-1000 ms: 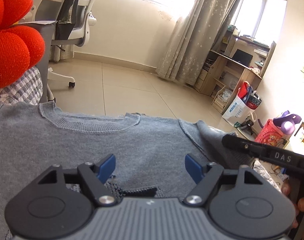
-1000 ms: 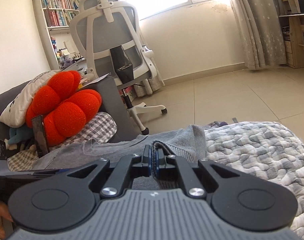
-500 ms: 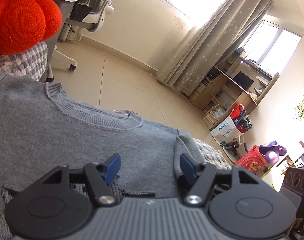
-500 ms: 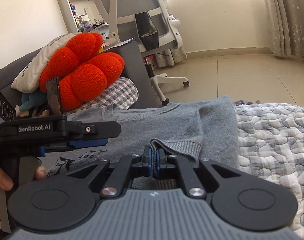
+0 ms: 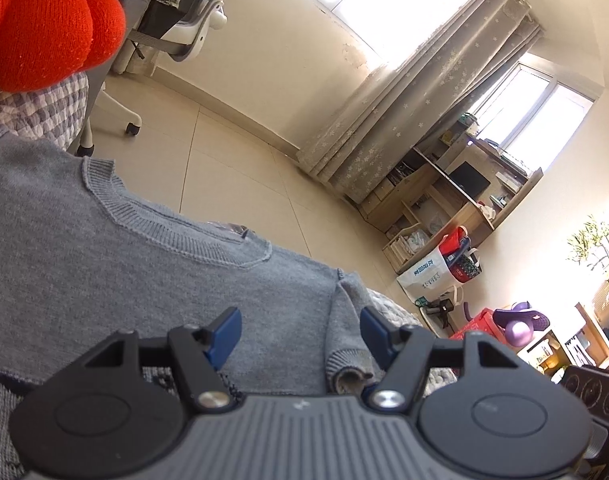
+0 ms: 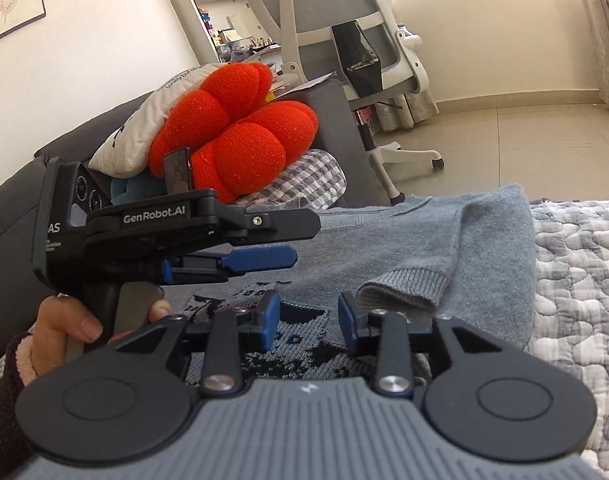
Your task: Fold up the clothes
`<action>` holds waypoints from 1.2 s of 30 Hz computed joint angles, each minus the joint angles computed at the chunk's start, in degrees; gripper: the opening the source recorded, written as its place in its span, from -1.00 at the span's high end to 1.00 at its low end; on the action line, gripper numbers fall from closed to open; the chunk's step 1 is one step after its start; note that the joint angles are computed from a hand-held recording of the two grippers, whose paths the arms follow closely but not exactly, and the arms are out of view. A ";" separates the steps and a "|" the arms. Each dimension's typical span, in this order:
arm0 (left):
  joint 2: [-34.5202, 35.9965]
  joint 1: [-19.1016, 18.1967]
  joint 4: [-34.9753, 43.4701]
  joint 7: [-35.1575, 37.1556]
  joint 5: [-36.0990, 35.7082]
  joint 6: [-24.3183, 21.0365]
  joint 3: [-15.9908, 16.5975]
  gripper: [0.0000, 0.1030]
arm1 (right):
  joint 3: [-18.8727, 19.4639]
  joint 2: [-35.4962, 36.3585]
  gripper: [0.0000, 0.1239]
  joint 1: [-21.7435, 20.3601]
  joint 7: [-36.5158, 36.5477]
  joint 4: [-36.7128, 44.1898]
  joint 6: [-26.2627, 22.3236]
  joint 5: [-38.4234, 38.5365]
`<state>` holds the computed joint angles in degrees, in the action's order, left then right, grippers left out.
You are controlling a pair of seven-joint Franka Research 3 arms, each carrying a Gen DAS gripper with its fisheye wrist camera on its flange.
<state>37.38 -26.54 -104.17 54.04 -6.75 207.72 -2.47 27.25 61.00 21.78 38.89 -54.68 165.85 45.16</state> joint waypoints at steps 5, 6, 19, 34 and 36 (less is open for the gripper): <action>0.75 0.74 0.96 0.71 2.98 -0.13 -0.89 -0.28 | 3.28 -2.72 0.31 -3.22 -5.24 -5.19 5.02 2.92; 0.82 0.63 1.16 1.12 3.50 -0.36 -0.85 -0.28 | 3.58 -3.14 0.31 -3.60 -5.81 -6.03 6.44 3.32; 2.61 -13.01 9.28 13.81 6.52 -16.45 13.65 -0.12 | 1.03 -7.11 0.31 -5.40 -0.62 -13.81 9.17 -8.47; 3.22 -6.38 13.96 -0.20 9.46 -22.69 8.21 0.94 | -11.18 -9.80 0.67 2.87 -6.94 -17.62 5.45 -22.10; 3.25 -5.92 13.25 -2.70 9.67 -20.58 8.07 0.94 | -11.18 -8.83 0.94 3.09 -4.60 -16.18 6.47 -22.07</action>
